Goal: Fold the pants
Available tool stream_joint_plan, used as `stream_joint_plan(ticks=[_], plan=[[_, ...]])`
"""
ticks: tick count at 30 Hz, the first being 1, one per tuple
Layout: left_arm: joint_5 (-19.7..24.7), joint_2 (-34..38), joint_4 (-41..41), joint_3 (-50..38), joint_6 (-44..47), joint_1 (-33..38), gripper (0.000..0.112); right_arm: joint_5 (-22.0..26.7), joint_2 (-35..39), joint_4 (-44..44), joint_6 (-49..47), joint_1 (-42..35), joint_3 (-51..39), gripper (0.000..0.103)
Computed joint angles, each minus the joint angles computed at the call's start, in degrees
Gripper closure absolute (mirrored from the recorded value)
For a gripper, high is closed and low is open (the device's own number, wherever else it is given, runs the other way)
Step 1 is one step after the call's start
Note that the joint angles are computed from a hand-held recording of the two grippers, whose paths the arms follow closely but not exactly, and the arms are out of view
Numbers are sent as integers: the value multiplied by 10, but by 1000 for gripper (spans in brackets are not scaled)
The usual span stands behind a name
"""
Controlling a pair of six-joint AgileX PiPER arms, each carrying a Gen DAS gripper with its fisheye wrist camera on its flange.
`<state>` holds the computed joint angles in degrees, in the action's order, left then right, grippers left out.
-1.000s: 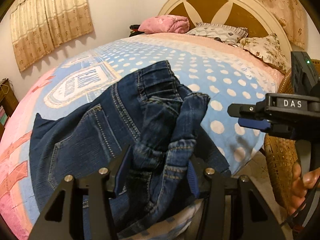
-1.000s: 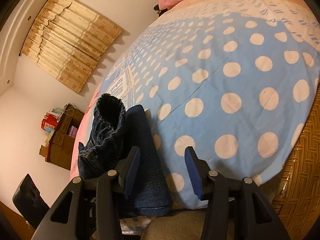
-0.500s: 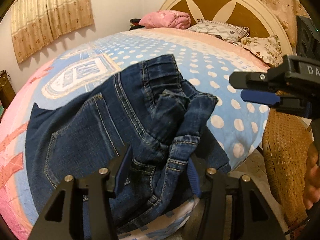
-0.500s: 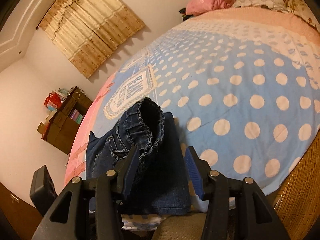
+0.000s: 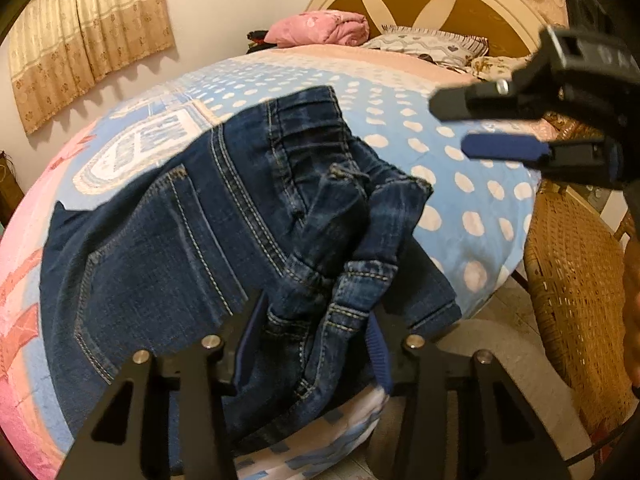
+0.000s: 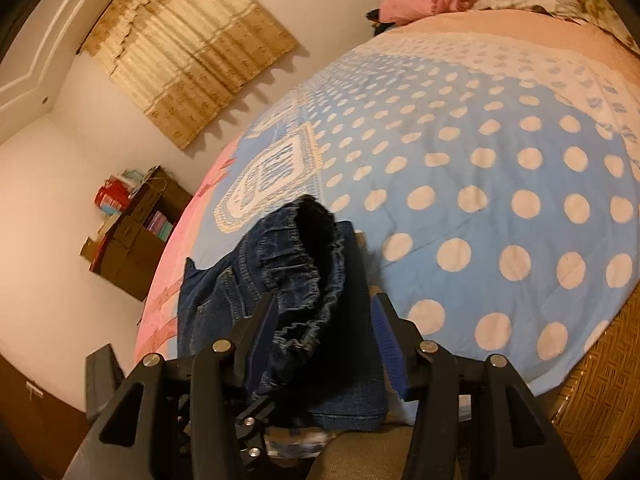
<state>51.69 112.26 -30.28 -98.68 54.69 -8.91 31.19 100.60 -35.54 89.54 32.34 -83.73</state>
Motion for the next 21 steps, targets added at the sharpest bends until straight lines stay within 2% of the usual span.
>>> stream_joint_plan(ticks=[3, 6, 8, 9, 11, 13, 15, 16, 17, 19, 21], plan=[[-4, -9, -1, 19, 17, 3, 68, -10, 17, 43, -57, -5, -25, 52], [-18, -28, 4, 56, 46, 11, 68, 9, 57, 131, -145, -13, -67, 52], [-11, -39, 1, 74, 67, 24, 68, -14, 66, 159, -164, -14, -61, 52], [-4, -42, -6, 78, 77, 32, 68, -5, 71, 151, -158, -10, -65, 52], [17, -45, -23, 79, 86, 58, 68, 46, 89, 142, -164, 1, -89, 53], [47, -33, -29, 53, 71, 82, 67, 65, 91, 166, -180, 2, -86, 53], [69, -12, -24, 9, 34, 106, 64, 89, 86, 154, -163, 7, -81, 52], [78, -3, -24, -11, 19, 114, 59, 101, 76, 130, -135, 13, -73, 52], [88, 14, -21, -43, -6, 127, 52, 95, 64, 113, -116, 16, -63, 52], [87, 31, -12, -75, -34, 139, 50, 57, 32, 62, -75, 21, -41, 52], [82, 49, -5, -112, -61, 147, 50, 43, 24, 40, -67, 21, -48, 52]])
